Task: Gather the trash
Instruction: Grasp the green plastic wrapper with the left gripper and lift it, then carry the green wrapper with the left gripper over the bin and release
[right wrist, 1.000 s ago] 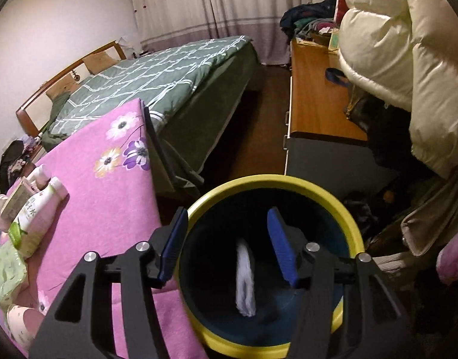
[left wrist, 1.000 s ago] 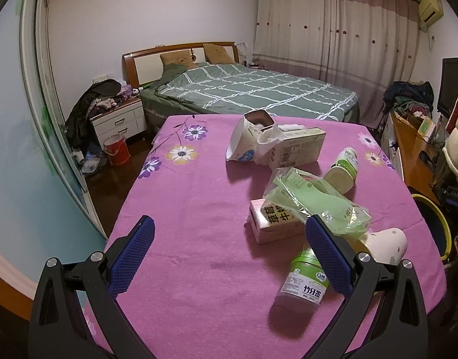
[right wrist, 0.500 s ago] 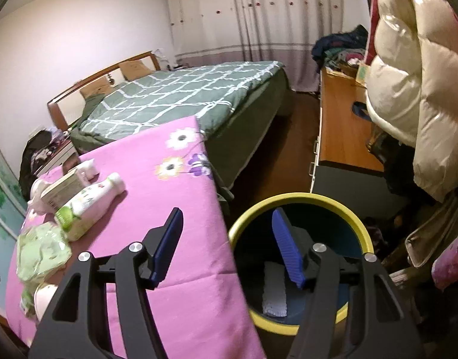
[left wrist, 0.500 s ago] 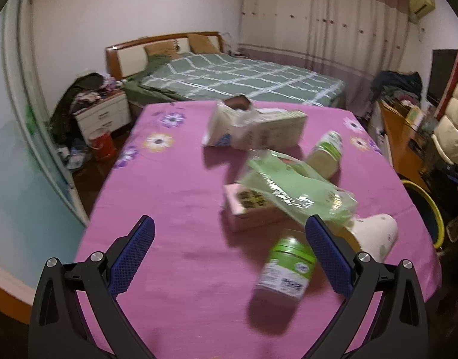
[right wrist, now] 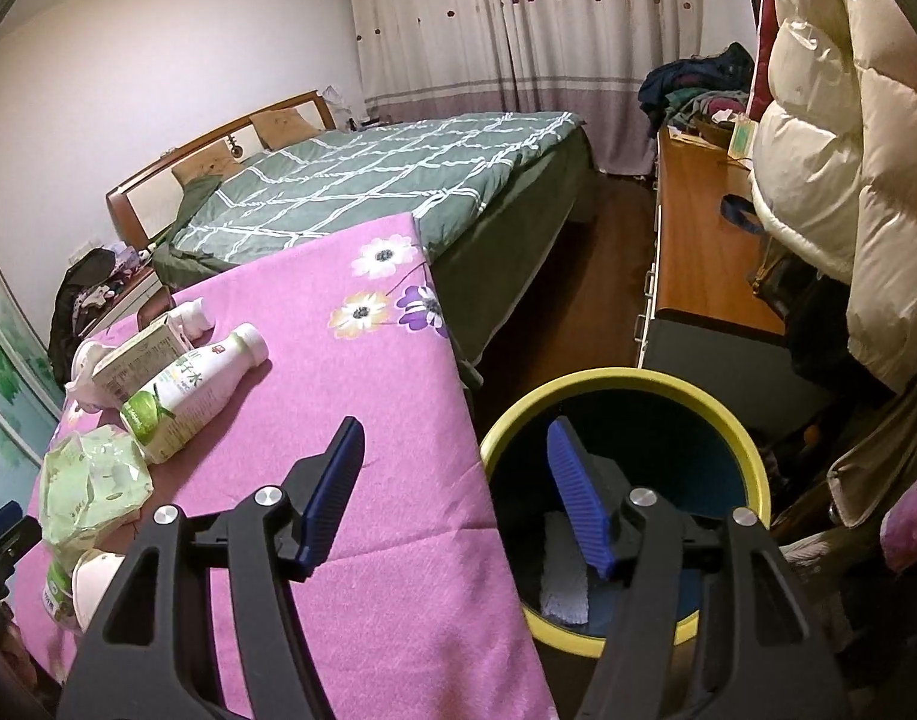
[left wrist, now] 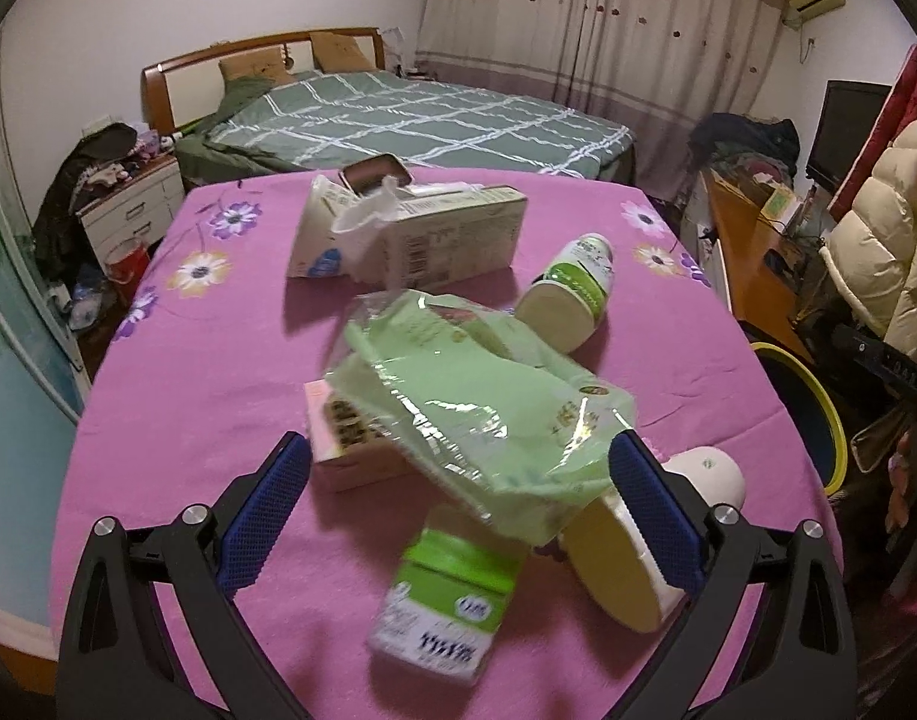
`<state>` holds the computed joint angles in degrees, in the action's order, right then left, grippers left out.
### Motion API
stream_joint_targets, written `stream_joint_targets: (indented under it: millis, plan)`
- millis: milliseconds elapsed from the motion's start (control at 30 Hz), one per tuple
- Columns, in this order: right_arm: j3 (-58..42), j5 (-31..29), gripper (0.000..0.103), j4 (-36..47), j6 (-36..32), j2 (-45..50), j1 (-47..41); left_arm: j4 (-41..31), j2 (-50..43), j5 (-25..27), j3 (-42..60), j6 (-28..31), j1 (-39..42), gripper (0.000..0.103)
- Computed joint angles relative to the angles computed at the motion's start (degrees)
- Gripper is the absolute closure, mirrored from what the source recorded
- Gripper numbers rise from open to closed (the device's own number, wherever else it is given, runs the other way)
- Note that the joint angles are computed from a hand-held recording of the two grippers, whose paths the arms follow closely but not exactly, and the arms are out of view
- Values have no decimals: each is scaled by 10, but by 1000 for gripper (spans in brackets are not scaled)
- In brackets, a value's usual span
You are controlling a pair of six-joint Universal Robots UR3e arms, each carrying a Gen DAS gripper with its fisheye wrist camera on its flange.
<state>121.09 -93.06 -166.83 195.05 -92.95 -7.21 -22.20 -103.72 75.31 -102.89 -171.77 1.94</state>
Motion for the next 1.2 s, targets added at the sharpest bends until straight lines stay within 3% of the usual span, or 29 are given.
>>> stream_joint_targets:
  millis: [300,533,733,833,1200]
  plan:
    - [3,4,42,-9,0,5,-4,-66,-60,-5,78,-17,-8,40]
    - [11,16,42,-15,-2,0,-13,-44,-46,-14,63,-7,-11,73]
    - [21,20,42,-16,-3,-11,-16,-16,-23,-17,46,2,-18,90]
    - [31,23,42,-17,-5,-28,-22,-9,-6,-18,43,8,-25,95]
    - [101,47,42,-14,-20,-131,-75,-12,39,2,87,11,-72,97]
